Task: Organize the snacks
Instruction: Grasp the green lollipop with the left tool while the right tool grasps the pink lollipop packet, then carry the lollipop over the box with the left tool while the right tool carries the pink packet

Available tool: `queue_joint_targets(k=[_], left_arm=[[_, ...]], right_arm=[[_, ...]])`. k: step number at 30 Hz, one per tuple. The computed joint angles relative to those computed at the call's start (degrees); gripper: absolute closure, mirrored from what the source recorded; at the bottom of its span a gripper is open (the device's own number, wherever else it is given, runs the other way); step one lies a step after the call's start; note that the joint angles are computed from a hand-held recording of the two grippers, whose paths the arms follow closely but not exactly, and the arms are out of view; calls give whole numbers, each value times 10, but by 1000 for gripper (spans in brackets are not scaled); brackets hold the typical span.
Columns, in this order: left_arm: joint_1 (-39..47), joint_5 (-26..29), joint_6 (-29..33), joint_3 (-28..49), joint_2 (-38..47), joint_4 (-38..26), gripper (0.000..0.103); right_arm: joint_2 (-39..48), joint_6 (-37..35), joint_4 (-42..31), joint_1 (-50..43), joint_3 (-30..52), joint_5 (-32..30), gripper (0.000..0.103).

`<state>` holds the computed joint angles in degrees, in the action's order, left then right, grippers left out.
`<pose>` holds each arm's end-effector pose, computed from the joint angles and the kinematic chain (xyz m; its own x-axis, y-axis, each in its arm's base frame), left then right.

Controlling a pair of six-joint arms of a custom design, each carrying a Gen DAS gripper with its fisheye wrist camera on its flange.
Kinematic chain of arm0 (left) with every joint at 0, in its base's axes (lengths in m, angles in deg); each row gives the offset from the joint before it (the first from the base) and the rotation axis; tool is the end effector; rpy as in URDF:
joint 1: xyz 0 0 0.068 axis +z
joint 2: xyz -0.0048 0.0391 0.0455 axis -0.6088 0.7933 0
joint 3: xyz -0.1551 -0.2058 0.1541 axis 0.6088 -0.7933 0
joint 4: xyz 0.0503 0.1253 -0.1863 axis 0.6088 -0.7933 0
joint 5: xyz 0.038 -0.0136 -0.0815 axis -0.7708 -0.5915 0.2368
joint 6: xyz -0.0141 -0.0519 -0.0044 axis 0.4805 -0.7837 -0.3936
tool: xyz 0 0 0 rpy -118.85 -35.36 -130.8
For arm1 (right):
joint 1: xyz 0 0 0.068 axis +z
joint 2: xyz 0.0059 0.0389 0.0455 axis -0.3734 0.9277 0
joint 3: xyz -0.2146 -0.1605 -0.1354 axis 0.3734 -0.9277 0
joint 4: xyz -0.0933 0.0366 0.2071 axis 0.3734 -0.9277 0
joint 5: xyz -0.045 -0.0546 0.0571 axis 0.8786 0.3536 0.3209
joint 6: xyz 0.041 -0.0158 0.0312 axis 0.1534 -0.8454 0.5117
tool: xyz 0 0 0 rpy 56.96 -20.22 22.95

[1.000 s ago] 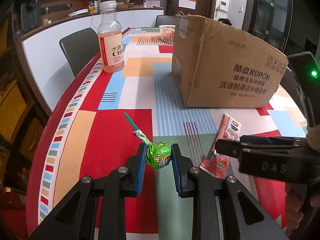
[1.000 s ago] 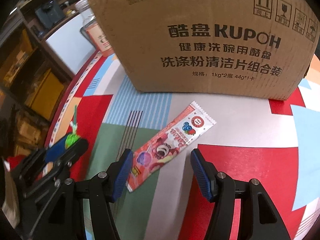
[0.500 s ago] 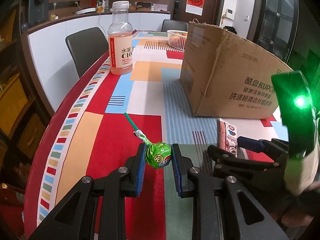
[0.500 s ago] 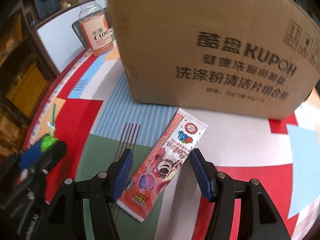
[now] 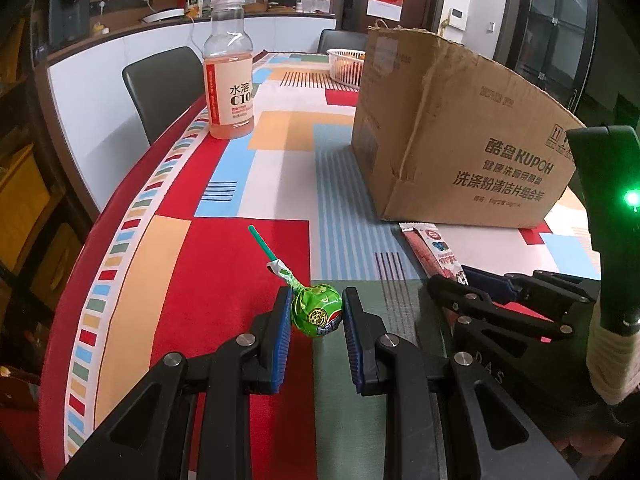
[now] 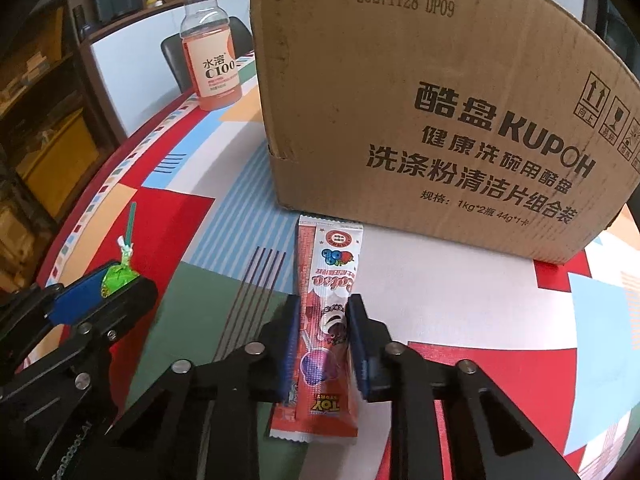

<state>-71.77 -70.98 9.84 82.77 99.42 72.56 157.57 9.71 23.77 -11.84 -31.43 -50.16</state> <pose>0.2861 -0.1914 0.0404 -0.7197 0.1936 -0.6667 0.3474 0.9319 -0.1044 0.3037 0.0496 0.0304 -0.8258 0.0540 -0.5614 0.0596 0.9982 0.0083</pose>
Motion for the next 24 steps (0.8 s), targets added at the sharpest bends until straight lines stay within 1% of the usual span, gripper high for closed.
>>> queue_joint_targets(k=[5, 10, 16, 24], left_arm=[[-3, -1, -4, -3, -8, -5, 78], [-11, -5, -9, -14, -26, -6, 78], [-31, -18, -10, -28, -55, -11, 78], [-57, -36, -11, -37, -112, -29, 78]], right_arm=[[-12, -10, 10, -14, -22, -25, 82], [-41, -27, 27, -35, -64, -54, 82], [-92, -37, 41, -62, -109, -83, 82], [-173, -44, 59, -81, -163, -105, 82]])
